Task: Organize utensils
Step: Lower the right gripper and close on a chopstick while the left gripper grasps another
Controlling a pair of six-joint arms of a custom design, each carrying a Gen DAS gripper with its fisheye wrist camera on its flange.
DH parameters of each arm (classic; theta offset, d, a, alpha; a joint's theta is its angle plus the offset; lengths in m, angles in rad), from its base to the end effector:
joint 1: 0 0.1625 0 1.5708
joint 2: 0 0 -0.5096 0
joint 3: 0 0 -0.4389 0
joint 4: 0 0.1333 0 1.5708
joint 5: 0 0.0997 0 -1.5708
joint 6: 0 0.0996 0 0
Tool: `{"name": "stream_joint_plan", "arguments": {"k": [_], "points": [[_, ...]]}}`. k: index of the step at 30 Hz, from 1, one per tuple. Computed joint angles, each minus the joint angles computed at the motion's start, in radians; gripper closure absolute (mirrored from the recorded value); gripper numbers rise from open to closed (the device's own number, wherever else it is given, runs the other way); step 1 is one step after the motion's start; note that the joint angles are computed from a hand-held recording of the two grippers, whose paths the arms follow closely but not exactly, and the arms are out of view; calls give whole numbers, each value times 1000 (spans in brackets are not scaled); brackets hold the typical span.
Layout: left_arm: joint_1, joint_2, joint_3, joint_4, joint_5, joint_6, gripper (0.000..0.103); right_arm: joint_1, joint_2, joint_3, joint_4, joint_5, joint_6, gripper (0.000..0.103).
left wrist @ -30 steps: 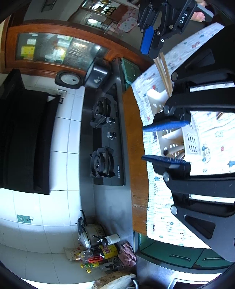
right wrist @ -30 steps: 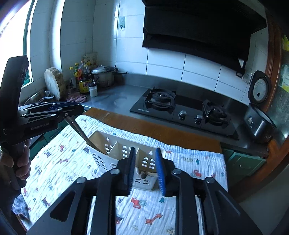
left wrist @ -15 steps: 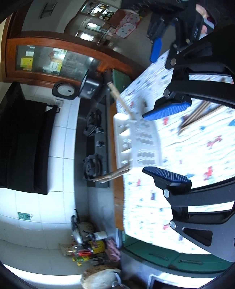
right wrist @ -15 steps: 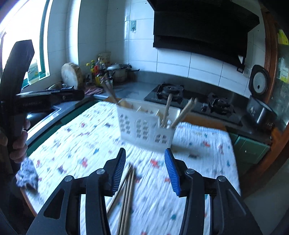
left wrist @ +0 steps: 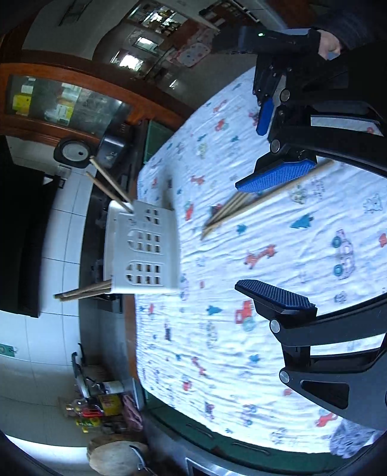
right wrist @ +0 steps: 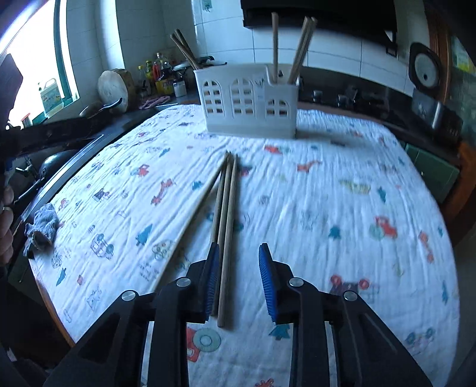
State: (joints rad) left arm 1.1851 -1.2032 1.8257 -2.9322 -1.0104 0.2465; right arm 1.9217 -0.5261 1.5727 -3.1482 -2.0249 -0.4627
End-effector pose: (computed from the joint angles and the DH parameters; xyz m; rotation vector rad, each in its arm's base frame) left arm -0.0796 -0.6911 0.3869 0.5045 2.4248 -1.0001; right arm 0.3563 -0.7126 0.0117 0.8738 -2.4384 0.6682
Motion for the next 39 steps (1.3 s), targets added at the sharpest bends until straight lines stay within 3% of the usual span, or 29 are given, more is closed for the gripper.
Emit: {"name": "stream_joint_plan", "arguments": {"k": [6, 23, 39], "points": [[22, -7, 28, 17, 27, -39, 42, -8, 12, 2, 13, 7, 21, 89], [45, -17, 52, 69, 19, -100, 42, -5, 47, -35, 29, -35, -23, 93], [18, 43, 73, 69, -44, -156, 45, -13, 4, 17, -37, -8, -13, 96]]}}
